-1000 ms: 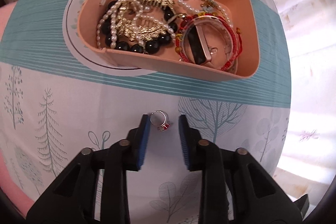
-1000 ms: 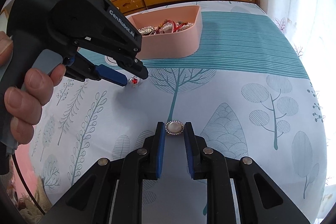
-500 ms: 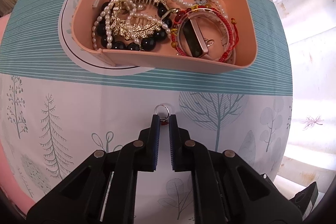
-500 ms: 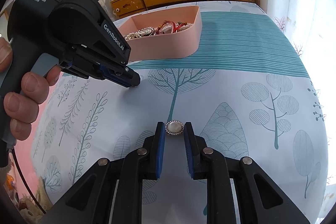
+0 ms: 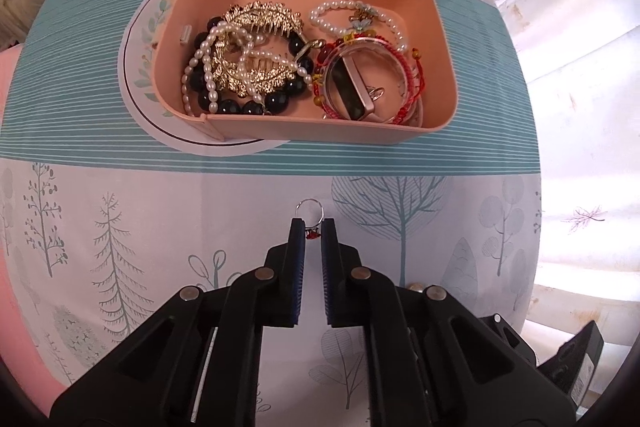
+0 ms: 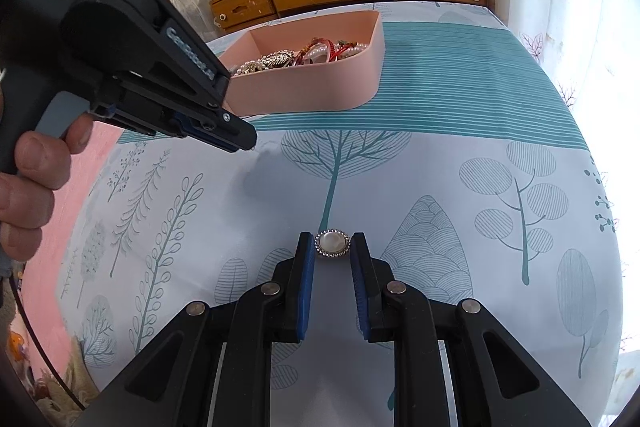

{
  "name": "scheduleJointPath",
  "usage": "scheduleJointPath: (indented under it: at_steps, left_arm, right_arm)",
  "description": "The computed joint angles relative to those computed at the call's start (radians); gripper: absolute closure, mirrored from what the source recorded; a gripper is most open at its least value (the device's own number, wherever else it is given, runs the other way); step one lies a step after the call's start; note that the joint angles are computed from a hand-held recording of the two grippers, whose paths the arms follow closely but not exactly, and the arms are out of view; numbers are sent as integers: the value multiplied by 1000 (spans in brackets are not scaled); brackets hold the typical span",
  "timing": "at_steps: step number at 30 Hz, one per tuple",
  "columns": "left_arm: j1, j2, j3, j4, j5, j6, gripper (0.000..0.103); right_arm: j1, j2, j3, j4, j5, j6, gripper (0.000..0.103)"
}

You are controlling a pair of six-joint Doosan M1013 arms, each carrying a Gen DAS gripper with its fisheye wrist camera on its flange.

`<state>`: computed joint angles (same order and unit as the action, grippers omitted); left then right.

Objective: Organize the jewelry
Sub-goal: 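Carry the earring and ring into the pink tray and open both grippers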

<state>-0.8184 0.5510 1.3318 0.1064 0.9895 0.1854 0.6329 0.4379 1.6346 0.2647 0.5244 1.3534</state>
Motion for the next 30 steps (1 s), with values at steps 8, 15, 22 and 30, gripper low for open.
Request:
scheduleJointPath:
  at_steps: [8,15,22,30]
  left_arm:
    - [19,-93,60,64,-42,-37,97]
    - [48,-138,63,171,7,-79,97]
    - [96,-101,39,198,-32,-43,97]
    - [140,-52,34,180,-72,-13,97]
  right_arm:
    - [-10,7,-36,70,30,-38,85]
    - [-29,45,-173,192,52,-92,85]
    - [-38,197,-457,233,216,12,85]
    - [-30,394,-759,177,425,203,85]
